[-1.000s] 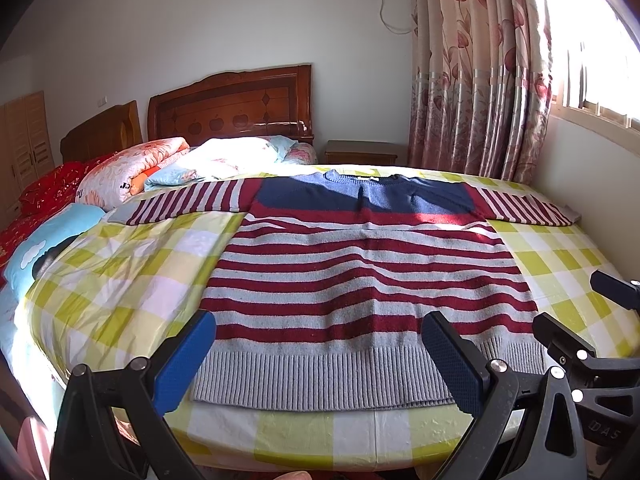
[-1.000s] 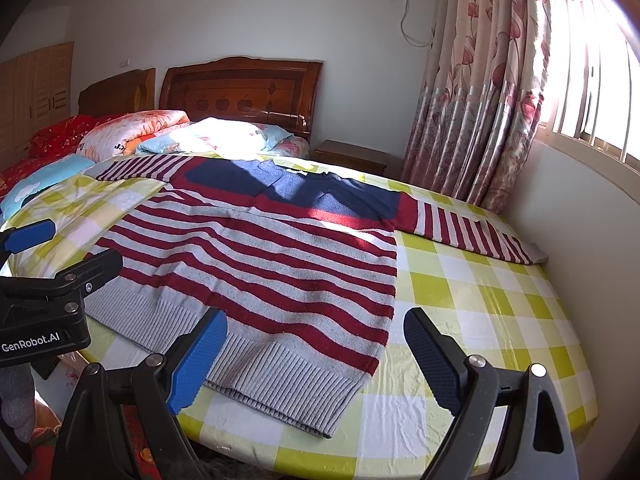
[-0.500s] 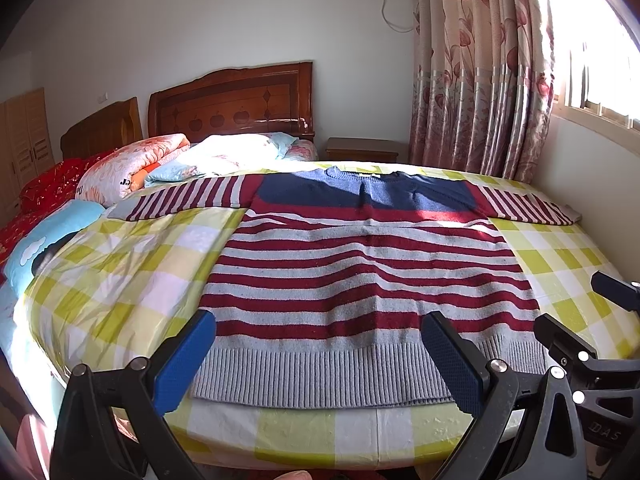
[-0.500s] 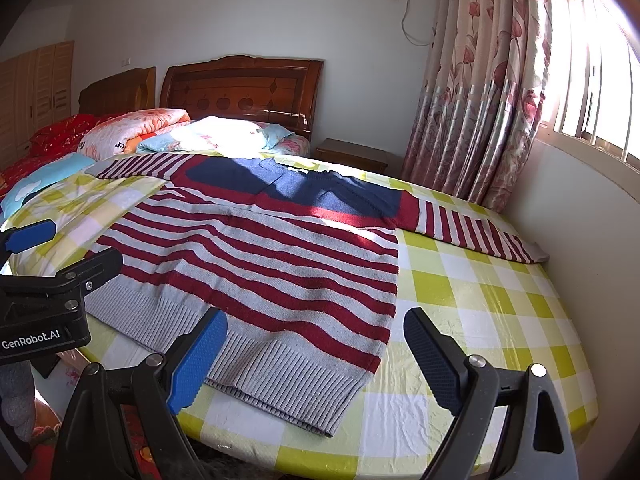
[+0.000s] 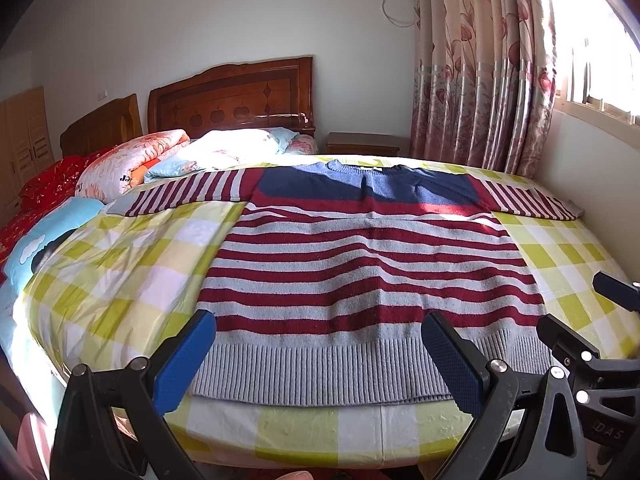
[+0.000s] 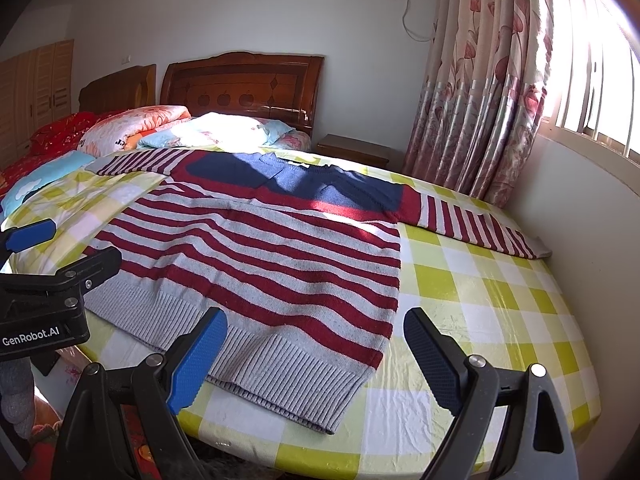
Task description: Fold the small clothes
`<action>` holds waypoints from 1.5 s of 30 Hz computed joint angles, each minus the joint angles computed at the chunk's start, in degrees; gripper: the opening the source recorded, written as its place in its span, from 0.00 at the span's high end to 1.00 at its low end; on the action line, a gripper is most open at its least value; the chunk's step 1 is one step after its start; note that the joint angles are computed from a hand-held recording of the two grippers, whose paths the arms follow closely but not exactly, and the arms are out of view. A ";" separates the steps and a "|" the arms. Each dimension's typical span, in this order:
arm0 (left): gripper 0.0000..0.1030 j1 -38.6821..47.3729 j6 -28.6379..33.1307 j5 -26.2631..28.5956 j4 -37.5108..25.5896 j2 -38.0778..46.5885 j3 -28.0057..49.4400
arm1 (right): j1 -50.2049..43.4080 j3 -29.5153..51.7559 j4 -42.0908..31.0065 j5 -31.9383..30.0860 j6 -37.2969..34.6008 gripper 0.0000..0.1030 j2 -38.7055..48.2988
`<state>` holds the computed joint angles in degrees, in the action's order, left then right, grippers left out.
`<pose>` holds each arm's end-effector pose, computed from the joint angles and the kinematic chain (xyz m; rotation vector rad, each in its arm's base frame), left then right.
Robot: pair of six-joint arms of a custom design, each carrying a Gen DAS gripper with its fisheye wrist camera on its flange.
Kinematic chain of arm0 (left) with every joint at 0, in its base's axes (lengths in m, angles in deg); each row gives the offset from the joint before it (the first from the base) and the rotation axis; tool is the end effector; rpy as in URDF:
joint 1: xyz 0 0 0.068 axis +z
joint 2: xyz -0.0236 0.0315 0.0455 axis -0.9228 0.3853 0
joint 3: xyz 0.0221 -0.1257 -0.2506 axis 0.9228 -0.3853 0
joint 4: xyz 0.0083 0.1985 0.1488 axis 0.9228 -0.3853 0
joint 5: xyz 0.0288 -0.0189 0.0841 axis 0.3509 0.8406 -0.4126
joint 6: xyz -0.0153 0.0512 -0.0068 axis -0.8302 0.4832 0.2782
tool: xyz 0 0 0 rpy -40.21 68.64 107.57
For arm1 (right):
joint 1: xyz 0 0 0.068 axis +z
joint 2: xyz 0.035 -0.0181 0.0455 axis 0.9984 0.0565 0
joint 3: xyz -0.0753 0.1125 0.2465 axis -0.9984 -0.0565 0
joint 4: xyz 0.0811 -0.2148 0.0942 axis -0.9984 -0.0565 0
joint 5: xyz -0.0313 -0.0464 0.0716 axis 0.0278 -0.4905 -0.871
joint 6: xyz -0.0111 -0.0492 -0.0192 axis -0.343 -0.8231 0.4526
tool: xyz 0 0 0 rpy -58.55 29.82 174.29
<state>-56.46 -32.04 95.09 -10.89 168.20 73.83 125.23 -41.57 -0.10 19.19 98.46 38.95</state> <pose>0.2877 0.0413 0.1155 0.3513 2.1760 -0.1691 0.2311 0.1532 0.0997 0.1332 2.1957 -0.2616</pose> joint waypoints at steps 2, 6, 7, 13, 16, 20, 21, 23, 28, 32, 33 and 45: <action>0.00 -0.13 -0.01 -0.23 0.02 0.79 0.47 | -0.37 0.01 0.43 -0.69 -0.11 0.11 0.58; 0.00 -1.16 -0.41 -1.50 0.55 3.11 2.08 | -2.50 -0.35 2.32 -2.95 -1.19 0.11 1.65; 0.00 -1.63 -0.23 -1.96 0.20 4.03 2.96 | -3.67 -0.58 3.30 -4.21 -1.83 0.11 2.07; 0.00 -5.62 -1.38 -6.54 -4.90 10.46 11.99 | -14.03 -0.26 5.48 -12.88 -2.30 0.11 4.58; 0.00 -7.42 -1.97 -7.94 -8.46 12.93 16.47 | -18.39 0.93 5.59 -16.45 -2.01 0.15 6.43; 0.00 -9.94 -0.65 -9.92 -13.69 16.06 23.30 | -23.61 1.73 6.61 -20.55 -4.52 0.16 6.73; 0.00 -10.53 -0.39 -9.74 -16.26 17.27 26.40 | -25.95 1.63 7.18 -22.33 -4.91 0.16 6.59; 0.00 -11.74 0.00 -9.22 -23.93 20.89 35.31 | -32.71 1.42 8.83 -27.16 -4.80 0.16 6.77; 0.00 -14.71 -2.95 -8.43 -43.29 37.89 67.22 | -53.52 11.05 1.87 -36.17 -2.63 0.18 11.45; 0.00 -15.38 -7.18 -9.34 -54.17 51.25 89.46 | -64.02 28.22 -7.53 -36.23 -1.86 0.21 20.32; 0.00 -15.67 -7.13 -10.25 -53.83 51.44 89.80 | -66.20 33.51 -9.94 -36.70 -1.56 0.22 23.26; 0.00 -15.68 -6.40 -10.83 -52.47 51.19 88.48 | -74.43 45.41 0.30 -43.17 3.50 0.93 33.18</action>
